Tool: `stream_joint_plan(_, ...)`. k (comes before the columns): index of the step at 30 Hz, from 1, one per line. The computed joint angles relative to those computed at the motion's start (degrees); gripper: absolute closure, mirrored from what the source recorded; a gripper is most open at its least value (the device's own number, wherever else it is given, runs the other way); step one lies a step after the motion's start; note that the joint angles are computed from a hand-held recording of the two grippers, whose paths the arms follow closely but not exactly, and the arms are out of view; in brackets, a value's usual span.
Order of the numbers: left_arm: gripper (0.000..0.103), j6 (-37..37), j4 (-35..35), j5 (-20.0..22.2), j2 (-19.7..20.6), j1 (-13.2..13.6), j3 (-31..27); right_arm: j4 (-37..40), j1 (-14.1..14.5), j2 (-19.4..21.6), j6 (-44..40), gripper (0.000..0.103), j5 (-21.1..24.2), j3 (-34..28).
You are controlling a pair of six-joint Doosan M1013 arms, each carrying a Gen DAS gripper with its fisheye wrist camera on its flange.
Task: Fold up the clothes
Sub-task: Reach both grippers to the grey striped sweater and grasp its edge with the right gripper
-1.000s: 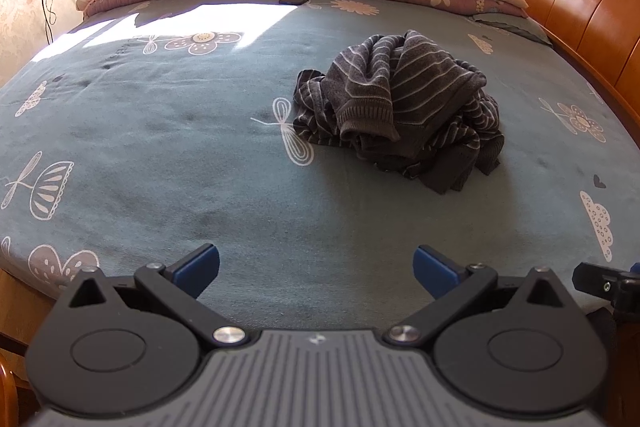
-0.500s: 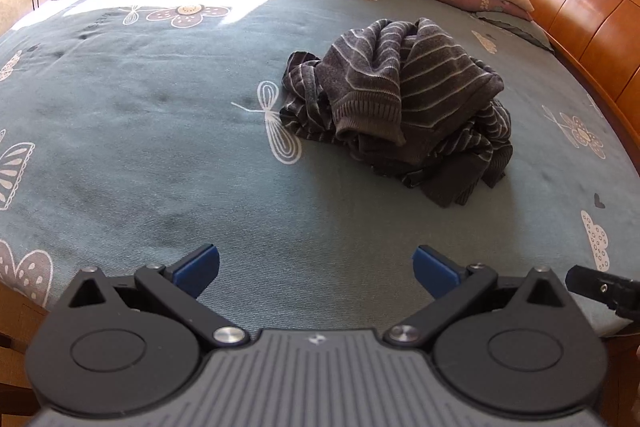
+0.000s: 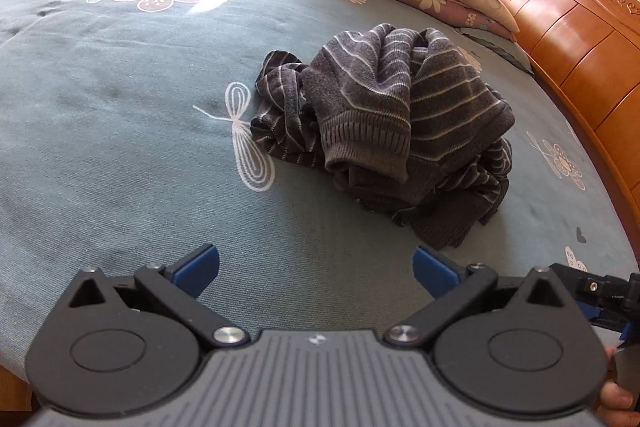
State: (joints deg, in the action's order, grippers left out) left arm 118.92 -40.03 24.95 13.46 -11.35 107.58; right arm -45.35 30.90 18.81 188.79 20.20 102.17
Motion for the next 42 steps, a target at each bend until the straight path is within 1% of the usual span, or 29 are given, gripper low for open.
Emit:
stream_joint_plan(2, 0.0, 2.1, -0.3, -1.4, 0.6, -0.3, -0.1, 8.0, -0.5, 1.2, -9.4, 0.0, 2.6, -1.6)
stream_joint_plan(3, 0.0, 4.2, -1.5, -2.0, 0.9, -0.4, 0.0, 8.8, -0.5, 1.7, -11.4, 0.0, 4.3, -2.3)
stream_joint_plan(5, 0.0, 12.8, -7.8, -2.8, 1.3, -0.2, 0.4, 8.3, -0.2, 2.6, -14.8, 0.0, 7.3, -3.8)
stream_joint_plan(7, 0.0, 20.0, -13.2, -3.6, 1.5, -0.2, 0.7, 6.4, -0.1, 2.9, -19.1, 0.0, 9.0, -5.4)
stream_joint_plan(9, 0.0, 23.0, -14.2, -5.6, 1.4, -0.6, 1.0, -1.6, 0.2, 2.5, -17.7, 0.0, 8.8, -6.3)
stream_joint_plan(10, 0.001, 23.7, -14.0, -6.9, 1.3, -0.8, 1.1, -8.2, 0.5, 2.2, -14.7, 0.0, 8.0, -6.2)
stream_joint_plan(11, 0.001, 24.7, -14.2, -8.1, 1.2, -1.1, 1.3, -12.9, 0.5, 2.0, -13.8, 0.0, 6.9, -6.2)
stream_joint_plan(13, 0.001, 29.0, -17.7, -9.7, 1.0, -1.1, 1.7, -18.2, 0.2, 1.9, -15.9, 0.0, 4.2, -6.4)
stream_joint_plan(14, 0.001, 31.5, -19.8, -9.8, 1.0, -0.9, 1.7, -17.8, 0.2, 2.2, -19.4, 0.0, 4.6, -7.1)
stream_joint_plan(15, 0.001, 33.9, -22.0, -9.9, 1.0, -0.6, 1.8, -15.2, 0.3, 2.7, -24.5, 0.0, 6.2, -8.2)
stream_joint_plan(17, 0.001, 38.9, -26.3, -9.9, 1.0, -0.1, 1.9, -14.2, 0.8, 3.6, -30.8, 0.0, 9.0, -9.7)
stream_joint_plan(18, 0.001, 41.0, -28.0, -10.4, 1.0, 0.0, 2.0, -15.3, 1.1, 3.9, -33.0, 0.004, 9.6, -10.0)
stream_joint_plan(19, 0.003, 42.7, -29.5, -11.4, 1.0, 0.1, 2.1, -17.1, 1.4, 4.1, -35.0, 0.011, 9.8, -10.0)
stream_joint_plan(20, 0.003, 45.8, -32.2, -12.2, 1.0, 0.3, 2.3, -20.7, 1.7, 4.1, -36.0, 0.012, 9.3, -9.8)
stream_joint_plan(21, 0.003, 50.1, -36.0, -12.5, 0.9, 0.5, 2.5, -25.8, 2.0, 4.1, -37.1, 0.012, 8.4, -9.1)
stream_joint_plan(22, 0.003, 54.2, -39.6, -12.4, 0.9, 0.9, 2.7, -31.1, 2.2, 4.1, -38.5, 0.012, 7.3, -8.4)
stream_joint_plan(23, 0.003, 58.9, -44.0, -11.7, 0.9, 1.4, 3.0, -33.8, 2.5, 4.5, -42.1, 0.012, 7.8, -8.2)
stream_joint_plan(24, 0.003, 64.7, -49.2, -9.7, 1.0, 2.2, 3.3, -33.7, 2.9, 5.0, -46.7, 0.013, 9.3, -8.6)
stream_joint_plan(25, 0.003, 67.7, -51.3, -8.1, 1.0, 2.8, 3.5, -31.9, 3.1, 5.5, -52.3, 0.02, 10.4, -9.2)
stream_joint_plan(27, 0.003, 66.9, -49.0, -7.0, 0.9, 3.4, 3.6, -28.1, 3.4, 6.5, -63.1, 0.034, 12.0, -10.4)
stream_joint_plan(29, 0.003, 62.2, -43.1, -6.7, 0.9, 3.8, 3.3, -26.2, 3.6, 7.2, -70.7, 0.035, 12.5, -11.3)
stream_joint_plan(31, 0.003, 59.3, -39.3, -7.8, 0.8, 3.7, 3.2, -26.2, 3.8, 8.1, -75.4, 0.035, 13.4, -12.1)
stream_joint_plan(33, 0.003, 57.6, -37.5, -9.0, 0.7, 3.7, 3.3, -28.4, 4.1, 9.0, -79.3, 0.035, 14.0, -12.7)
stream_joint_plan(35, 0.005, 56.4, -36.2, -9.1, 0.8, 4.0, 3.2, -31.5, 4.4, 9.9, -83.0, 0.035, 14.5, -12.8)
stream_joint_plan(38, 0.006, 56.0, -34.6, -9.6, 0.9, 4.2, 3.3, -37.6, 4.6, 11.0, -86.1, 0.035, 15.4, -12.3)
stream_joint_plan(39, 0.006, 56.3, -34.2, -9.9, 0.9, 4.2, 3.3, -40.1, 4.7, 11.3, -85.8, 0.035, 15.6, -12.0)
stream_joint_plan(40, 0.006, 56.1, -33.4, -9.6, 1.0, 4.3, 3.2, -41.6, 4.6, 11.6, -85.8, 0.035, 15.8, -11.8)
stream_joint_plan(42, 0.006, 55.6, -32.2, -7.9, 1.2, 4.7, 3.0, -41.9, 4.5, 12.1, -86.6, 0.035, 16.1, -12.2)
